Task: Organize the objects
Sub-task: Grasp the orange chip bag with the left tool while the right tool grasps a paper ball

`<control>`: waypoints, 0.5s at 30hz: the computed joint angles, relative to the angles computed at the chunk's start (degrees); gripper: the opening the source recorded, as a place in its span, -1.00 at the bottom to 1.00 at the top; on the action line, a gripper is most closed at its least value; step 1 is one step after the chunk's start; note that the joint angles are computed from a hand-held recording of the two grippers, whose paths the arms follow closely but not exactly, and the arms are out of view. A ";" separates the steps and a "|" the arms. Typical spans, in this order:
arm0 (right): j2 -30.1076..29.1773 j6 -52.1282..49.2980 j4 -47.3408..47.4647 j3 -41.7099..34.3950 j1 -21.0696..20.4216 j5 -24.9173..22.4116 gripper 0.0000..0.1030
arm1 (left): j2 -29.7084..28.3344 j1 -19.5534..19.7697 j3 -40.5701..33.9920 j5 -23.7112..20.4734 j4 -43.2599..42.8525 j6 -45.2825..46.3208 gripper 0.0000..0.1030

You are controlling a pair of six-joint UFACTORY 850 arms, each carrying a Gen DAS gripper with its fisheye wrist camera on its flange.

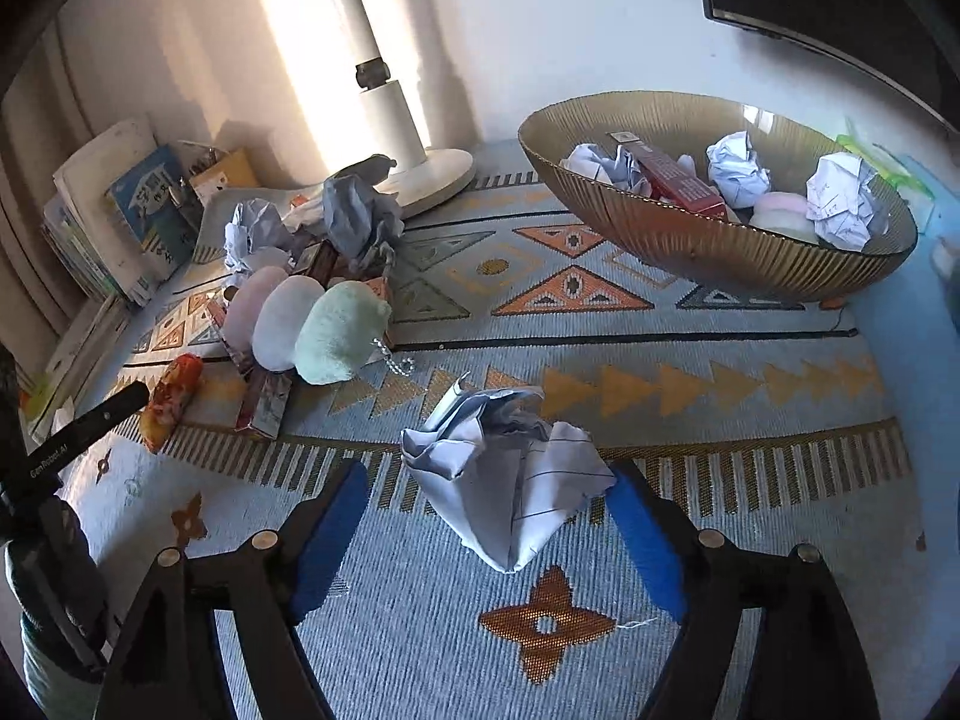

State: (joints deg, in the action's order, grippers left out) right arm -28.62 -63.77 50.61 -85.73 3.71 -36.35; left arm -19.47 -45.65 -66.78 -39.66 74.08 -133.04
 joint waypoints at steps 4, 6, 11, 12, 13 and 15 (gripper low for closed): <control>0.05 1.27 -0.83 0.14 0.09 1.04 0.55 | -0.79 0.29 -1.08 0.28 -3.10 3.28 -0.06; -0.13 2.57 -2.10 -0.09 0.22 1.30 0.55 | -1.49 0.69 -2.09 0.60 -5.98 6.32 0.05; 0.01 2.58 -2.38 0.06 0.35 1.78 0.55 | -4.60 1.38 -6.58 -1.27 -15.63 17.77 0.22; 0.06 2.57 -2.46 0.16 0.40 1.94 0.55 | -4.71 1.32 -6.70 -1.31 -15.76 18.25 0.21; 0.21 1.85 -1.98 0.38 0.41 2.05 0.42 | -4.75 1.29 -6.78 -1.73 -16.05 18.37 0.03; 0.62 -0.52 -0.22 1.00 0.30 1.75 0.10 | -4.43 1.25 -6.32 -2.46 -15.81 16.85 -0.24</control>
State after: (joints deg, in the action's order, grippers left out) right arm -28.00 -64.29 50.38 -84.73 4.01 -34.60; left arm -23.90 -44.40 -73.10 -42.12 58.27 -116.20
